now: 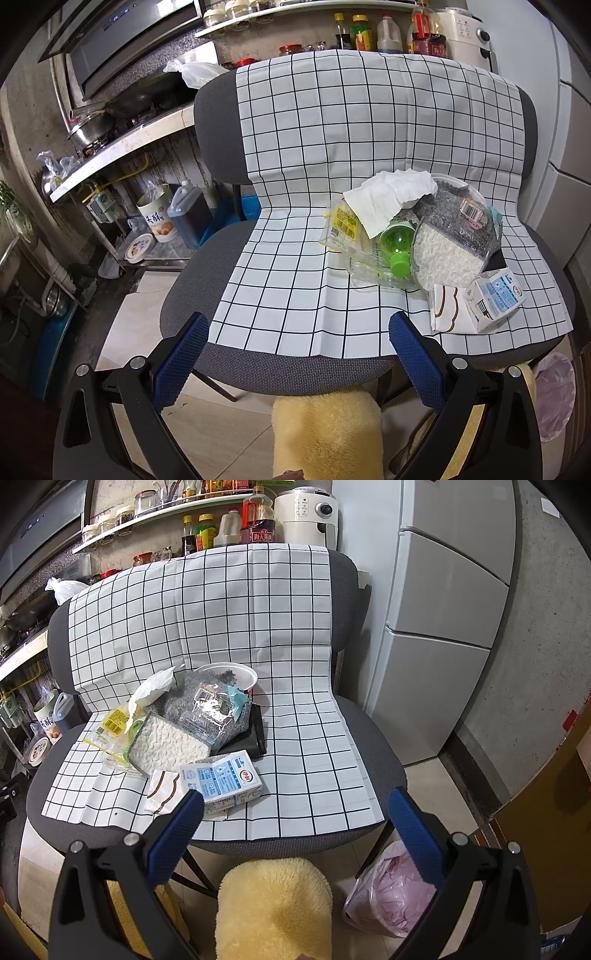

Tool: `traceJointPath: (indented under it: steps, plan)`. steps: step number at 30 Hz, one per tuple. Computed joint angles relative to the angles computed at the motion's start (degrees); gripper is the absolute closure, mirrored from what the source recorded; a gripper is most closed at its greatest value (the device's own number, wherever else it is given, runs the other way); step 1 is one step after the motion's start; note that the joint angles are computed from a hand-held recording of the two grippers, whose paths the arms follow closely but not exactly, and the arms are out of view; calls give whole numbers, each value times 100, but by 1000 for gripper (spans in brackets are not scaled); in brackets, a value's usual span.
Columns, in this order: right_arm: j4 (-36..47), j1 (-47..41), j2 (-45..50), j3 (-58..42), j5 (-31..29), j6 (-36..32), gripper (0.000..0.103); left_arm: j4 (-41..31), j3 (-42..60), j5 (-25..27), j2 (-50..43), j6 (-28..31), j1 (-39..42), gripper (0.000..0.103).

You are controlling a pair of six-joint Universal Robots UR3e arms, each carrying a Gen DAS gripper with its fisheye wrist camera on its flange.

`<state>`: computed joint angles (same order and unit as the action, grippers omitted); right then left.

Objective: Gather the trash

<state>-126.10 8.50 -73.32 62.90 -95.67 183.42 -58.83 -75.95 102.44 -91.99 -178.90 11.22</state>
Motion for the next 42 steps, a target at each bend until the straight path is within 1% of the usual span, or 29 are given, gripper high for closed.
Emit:
traceJointPath:
  steps: [21,25,29,32,36,39,42]
  plan:
    - [-33,-32,-42,88,13,6,6,-5,-45,-23,36,23,45,6]
    - [-88,-78,-60,175,89,1,6,-3,-73,-23,4,22,64,6]
    - [-373,-164,-81,462,364,-95,6,17,-91,61,-170,-63,17,6]
    - [-650,-269,-30,730,741,-269,6,29,-124,102,-324,-124,14,7]
    - [-1187,-251,181,980,780,-320,6,275,-275,71,-578,-118,32,7]
    - [-1588,-285,409,1071,1064,-310,6,383,-355,-24,-771,-40,51,7]
    - [-1535,-190,688,913,1119,-338,6,434,-395,-70,-971,122,13,7]
